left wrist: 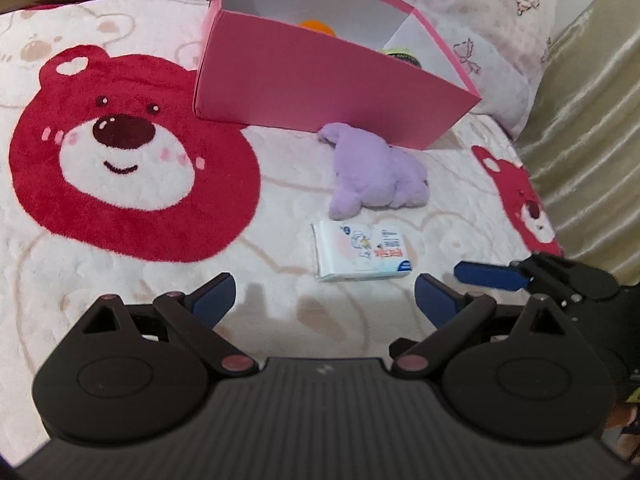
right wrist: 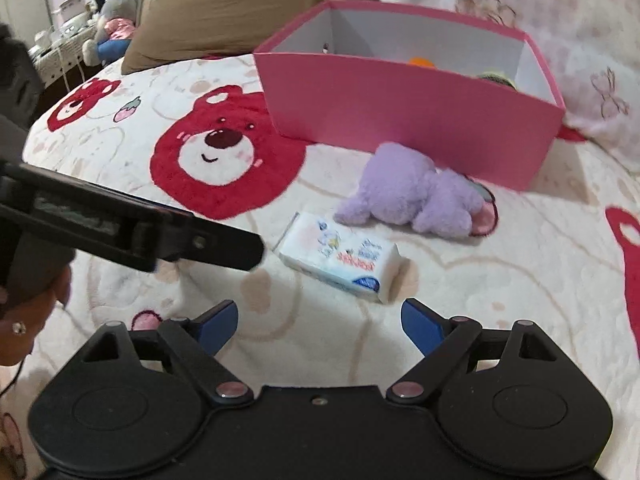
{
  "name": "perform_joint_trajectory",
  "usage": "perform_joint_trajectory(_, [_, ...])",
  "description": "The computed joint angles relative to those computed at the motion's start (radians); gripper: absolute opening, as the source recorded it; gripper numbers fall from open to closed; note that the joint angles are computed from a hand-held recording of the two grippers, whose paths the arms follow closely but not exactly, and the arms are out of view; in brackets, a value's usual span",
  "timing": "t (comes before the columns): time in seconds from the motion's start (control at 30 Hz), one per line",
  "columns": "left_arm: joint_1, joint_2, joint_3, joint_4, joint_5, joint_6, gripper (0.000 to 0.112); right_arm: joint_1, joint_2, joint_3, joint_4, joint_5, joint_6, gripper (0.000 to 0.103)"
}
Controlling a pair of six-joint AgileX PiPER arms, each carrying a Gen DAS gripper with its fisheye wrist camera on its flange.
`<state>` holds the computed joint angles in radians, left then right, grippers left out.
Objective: Organize objects
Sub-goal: 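Close the left tool around the white tissue packet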
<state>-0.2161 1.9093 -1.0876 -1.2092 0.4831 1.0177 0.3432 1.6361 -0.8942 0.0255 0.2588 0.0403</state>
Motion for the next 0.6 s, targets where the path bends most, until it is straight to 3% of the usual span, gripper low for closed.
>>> perform_joint_trajectory(0.07, [-0.007, 0.016, -0.006, -0.035, -0.004, 0.040, 0.096, 0.009, 0.011, -0.001, -0.082, -0.017, 0.069, 0.091])
perform_joint_trajectory(0.17, [0.001, 0.052, 0.002, -0.215, 0.028, 0.239, 0.096, 0.000, 0.041, -0.004, -0.089, -0.053, 0.089, 0.088])
perform_joint_trajectory(0.3, [-0.013, 0.072, 0.022, -0.363, 0.005, 0.392, 0.094, 0.015, 0.092, -0.027, -0.336, -0.053, 0.358, 0.082])
perform_joint_trajectory(0.37, [-0.023, 0.084, 0.016, -0.383, 0.000, 0.410, 0.091, 0.011, 0.108, -0.023, -0.356, -0.077, 0.382, 0.081])
perform_joint_trajectory(0.43, [-0.034, 0.096, 0.010, -0.418, -0.012, 0.433, 0.082, 0.005, 0.124, -0.022, -0.349, -0.098, 0.379, 0.079])
perform_joint_trajectory(0.5, [-0.047, 0.115, -0.008, -0.444, -0.026, 0.426, 0.076, 0.005, 0.138, -0.020, -0.440, -0.116, 0.477, 0.077])
perform_joint_trajectory(0.6, [-0.061, 0.132, -0.025, -0.486, -0.053, 0.410, 0.058, 0.004, 0.156, -0.017, -0.565, -0.135, 0.620, 0.077])
